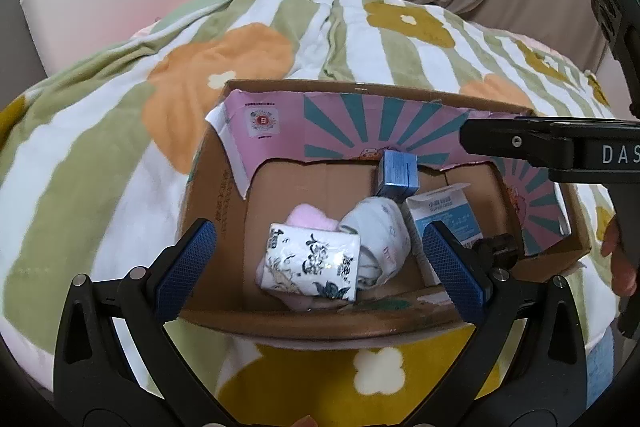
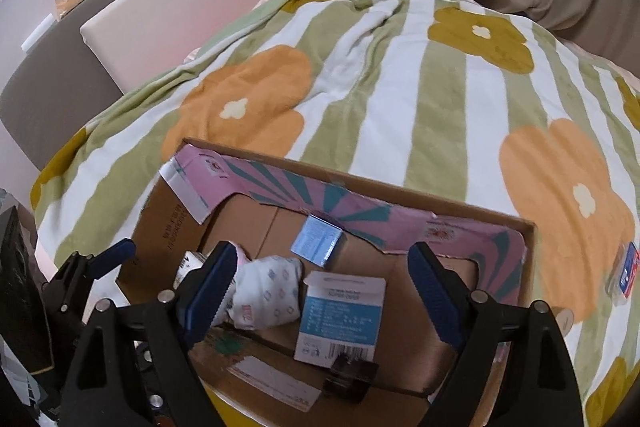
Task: Organize objects
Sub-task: 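Open the left tool dropping the tissue pack while the right tool releases the blue tin, then withdraw both tools from the box toward the round tin and floss box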
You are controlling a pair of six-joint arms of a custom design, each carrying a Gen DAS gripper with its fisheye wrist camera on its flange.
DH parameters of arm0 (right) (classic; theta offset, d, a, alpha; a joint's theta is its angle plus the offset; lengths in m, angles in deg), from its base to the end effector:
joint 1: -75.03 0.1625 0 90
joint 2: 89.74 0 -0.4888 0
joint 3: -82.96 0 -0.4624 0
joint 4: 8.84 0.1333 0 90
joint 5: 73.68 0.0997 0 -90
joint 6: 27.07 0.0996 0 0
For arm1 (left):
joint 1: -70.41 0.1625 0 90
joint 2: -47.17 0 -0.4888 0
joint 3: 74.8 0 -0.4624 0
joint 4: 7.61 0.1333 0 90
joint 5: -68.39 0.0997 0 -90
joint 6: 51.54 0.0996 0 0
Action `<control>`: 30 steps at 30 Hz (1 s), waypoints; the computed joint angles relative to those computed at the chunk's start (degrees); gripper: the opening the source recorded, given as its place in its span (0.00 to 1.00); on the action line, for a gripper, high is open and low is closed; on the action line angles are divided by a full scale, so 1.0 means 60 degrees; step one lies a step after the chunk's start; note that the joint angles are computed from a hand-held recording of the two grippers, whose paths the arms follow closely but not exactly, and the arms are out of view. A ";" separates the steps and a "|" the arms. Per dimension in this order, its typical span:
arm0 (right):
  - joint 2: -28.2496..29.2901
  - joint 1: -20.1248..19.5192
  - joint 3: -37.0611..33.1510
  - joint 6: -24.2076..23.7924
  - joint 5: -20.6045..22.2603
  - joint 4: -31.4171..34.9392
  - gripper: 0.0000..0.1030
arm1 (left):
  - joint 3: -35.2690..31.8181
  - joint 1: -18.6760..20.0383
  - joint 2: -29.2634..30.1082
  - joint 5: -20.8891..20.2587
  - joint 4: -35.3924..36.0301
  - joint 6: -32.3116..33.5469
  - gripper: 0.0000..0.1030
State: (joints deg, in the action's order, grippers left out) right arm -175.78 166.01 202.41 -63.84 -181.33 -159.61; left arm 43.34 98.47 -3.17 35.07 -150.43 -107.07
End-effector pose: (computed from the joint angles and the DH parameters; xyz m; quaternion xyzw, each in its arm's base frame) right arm 0.1125 -0.5501 0.3570 0.2763 -0.9202 0.1766 0.2137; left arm -0.4001 -0.4587 0.0321 0.1106 0.8678 -0.3428 0.3423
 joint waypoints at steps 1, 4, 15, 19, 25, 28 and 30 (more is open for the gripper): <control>-0.0031 -0.0011 0.0020 -0.0006 -0.0018 0.0007 0.83 | 0.0011 -0.0037 -0.0038 0.0002 0.0113 -0.0082 1.00; -0.0161 -0.0059 0.0086 -0.0070 0.0038 0.0055 0.83 | 0.0030 -0.0100 -0.0117 -0.0043 0.0177 -0.0179 1.00; -0.0806 -0.0247 0.0323 -0.0524 0.0112 0.0032 0.83 | -0.0602 -0.0426 0.0016 -0.0185 0.0739 -0.0105 1.00; -0.1184 -0.0392 0.0174 -0.0523 0.0338 0.0427 0.83 | -0.0926 -0.0552 0.0256 -0.0224 0.0353 0.0142 1.00; -0.1803 -0.0713 -0.0065 -0.0540 0.0800 0.0957 0.83 | -0.1582 -0.0706 0.0931 -0.0375 -0.0102 0.0685 1.00; -0.2090 -0.0936 -0.0182 -0.0613 0.0972 0.1126 0.83 | -0.1948 -0.0791 0.1287 -0.0540 -0.0471 0.1103 1.00; -0.2262 -0.1131 -0.0298 -0.0677 0.1143 0.1305 0.92 | -0.2228 -0.0857 0.1530 -0.0574 -0.0517 0.1303 1.00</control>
